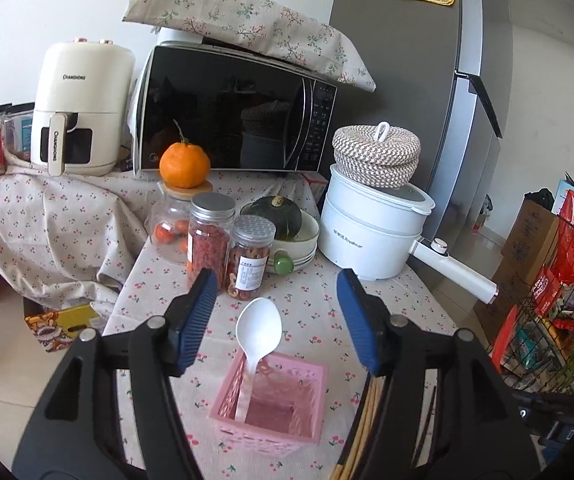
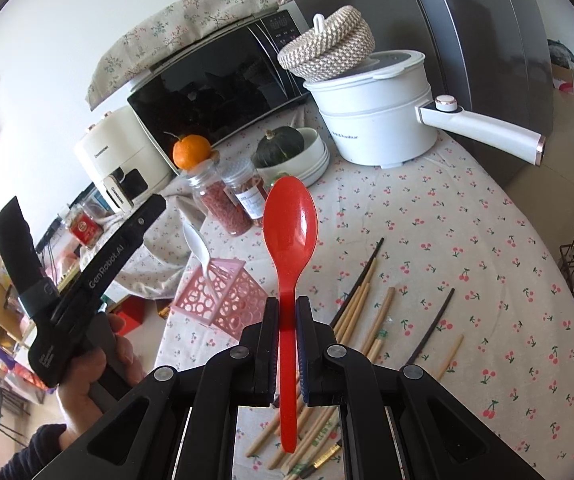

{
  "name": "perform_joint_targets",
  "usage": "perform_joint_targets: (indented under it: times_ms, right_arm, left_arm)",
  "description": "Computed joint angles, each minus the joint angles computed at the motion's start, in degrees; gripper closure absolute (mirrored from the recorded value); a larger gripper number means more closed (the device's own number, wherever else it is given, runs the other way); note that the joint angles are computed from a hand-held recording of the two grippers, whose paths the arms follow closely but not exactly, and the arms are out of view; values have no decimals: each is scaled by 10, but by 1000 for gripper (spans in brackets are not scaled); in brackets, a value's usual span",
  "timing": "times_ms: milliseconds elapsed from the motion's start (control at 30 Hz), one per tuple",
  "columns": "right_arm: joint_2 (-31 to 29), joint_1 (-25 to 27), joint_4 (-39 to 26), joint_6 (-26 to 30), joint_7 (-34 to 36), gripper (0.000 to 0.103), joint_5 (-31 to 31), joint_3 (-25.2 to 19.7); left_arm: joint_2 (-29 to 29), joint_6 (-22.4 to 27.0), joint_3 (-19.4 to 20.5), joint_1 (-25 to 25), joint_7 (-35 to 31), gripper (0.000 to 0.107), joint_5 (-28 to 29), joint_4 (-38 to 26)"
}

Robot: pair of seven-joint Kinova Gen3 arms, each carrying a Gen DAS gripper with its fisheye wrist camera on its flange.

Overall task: Organize utensils
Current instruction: 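Carry the white spoon to the pink basket and insert it, left tool, then lower the red spoon into the pink basket and open the right tool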

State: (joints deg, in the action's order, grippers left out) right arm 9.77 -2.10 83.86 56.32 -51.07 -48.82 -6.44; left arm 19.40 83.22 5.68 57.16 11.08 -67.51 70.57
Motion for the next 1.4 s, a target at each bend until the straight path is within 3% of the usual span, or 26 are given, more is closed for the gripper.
perform_joint_targets:
  times_ms: [133, 300, 433, 600, 933, 1033, 1133, 1267, 1400]
  right_arm:
    - [-22, -2, 27, -36, 30, 95, -48, -6]
    - [-40, -23, 40, -78, 43, 95, -92, -6]
    - [-49, -49, 48, -138, 69, 95, -124, -15]
    - [-45, -81, 60, -212, 115, 95, -171, -30]
    - [-20, -115, 64, -325, 83, 95, -130, -59]
    - [-12, -112, 60, -318, 63, 94, -101, -67]
    - [-4, -100, 46, -276, 49, 90, -88, -70]
    - [-7, -78, 33, -220, 44, 69, -95, -65]
    - [-19, -62, 25, -172, 47, 60, -92, -45]
  left_arm:
    - [-12, 66, 11, 12, 36, 29, 64, -30]
    - [-27, 104, 29, 8, 61, 24, 135, -36]
    - [-47, 73, 42, -3, 90, 22, 167, 1]
    - [-50, 56, 56, -33, 53, 22, 217, 10]
    - [-65, 46, 64, -58, 34, 21, 254, 32]
    - [-60, 54, 64, -56, 25, 21, 252, 26]
    - [-56, 60, 63, -53, 20, 21, 249, 19]
    - [-48, 66, 62, -45, 3, 21, 245, 7]
    - [-37, 73, 58, -35, -18, 21, 245, -7]
